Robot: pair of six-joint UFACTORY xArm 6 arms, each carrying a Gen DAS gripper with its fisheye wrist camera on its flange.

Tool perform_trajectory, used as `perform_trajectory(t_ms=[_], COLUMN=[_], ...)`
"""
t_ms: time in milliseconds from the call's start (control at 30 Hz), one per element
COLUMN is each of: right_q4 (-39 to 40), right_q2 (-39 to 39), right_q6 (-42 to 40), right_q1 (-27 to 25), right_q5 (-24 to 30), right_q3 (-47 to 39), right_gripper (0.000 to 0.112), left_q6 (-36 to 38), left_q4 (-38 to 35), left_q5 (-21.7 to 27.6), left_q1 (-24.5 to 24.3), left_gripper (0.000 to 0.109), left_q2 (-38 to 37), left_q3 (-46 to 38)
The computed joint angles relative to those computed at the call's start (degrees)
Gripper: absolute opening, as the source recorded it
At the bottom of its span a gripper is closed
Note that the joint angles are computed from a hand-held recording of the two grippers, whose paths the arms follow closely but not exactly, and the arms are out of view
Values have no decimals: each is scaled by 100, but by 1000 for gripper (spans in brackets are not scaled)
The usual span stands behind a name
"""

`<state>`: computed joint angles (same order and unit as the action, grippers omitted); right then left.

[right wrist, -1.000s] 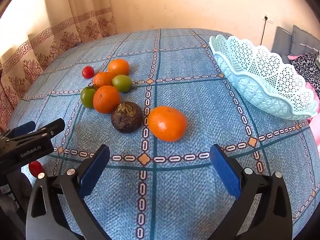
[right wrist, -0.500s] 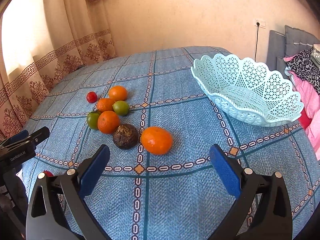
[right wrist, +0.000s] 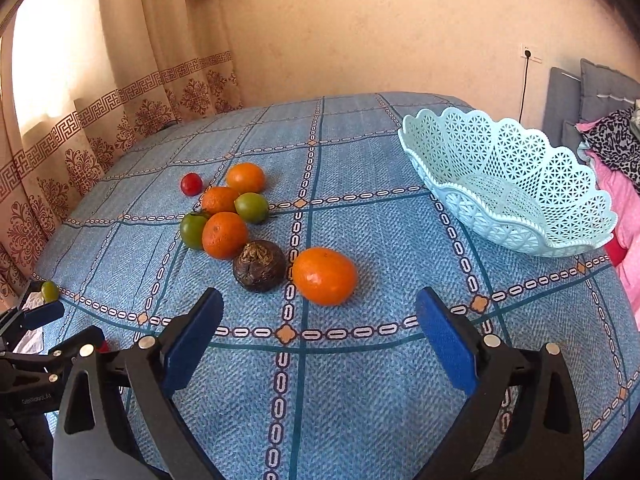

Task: Organize fruits
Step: 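Grasp the red tomato with the left tool while the right tool grasps the large orange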

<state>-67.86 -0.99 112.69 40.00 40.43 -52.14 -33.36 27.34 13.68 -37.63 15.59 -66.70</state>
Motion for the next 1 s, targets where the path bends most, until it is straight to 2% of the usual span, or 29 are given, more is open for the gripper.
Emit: perform_trajectory(t_ms=[133, 233, 400, 600, 733, 1000], right_q4=[-32, -36, -14, 78, 160, 351], right_q2=[-15, -2, 25, 77, 127, 346], right_q6=[126, 154, 77, -112, -203, -458], right_q1=[-60, -80, -103, -199, -310, -520], right_q5=[-134, -185, -218, -317, -446, -649], right_q3=[60, 68, 41, -11, -41, -214], right_gripper=[93, 93, 93, 85, 76, 61], left_q6=[424, 134, 174, 1077, 1316, 1360], left_q4=[-629, -384, -532, -1415, -1627, -1588], left_q5=[146, 159, 159, 41, -90, -202], left_q1=[-68, -51, -42, -167, -214, -222], left_gripper=[77, 70, 54, 32, 27, 27], left_q2=[45, 28, 1, -15, -24, -3], left_q3=[-7, 8, 16, 72, 97, 34])
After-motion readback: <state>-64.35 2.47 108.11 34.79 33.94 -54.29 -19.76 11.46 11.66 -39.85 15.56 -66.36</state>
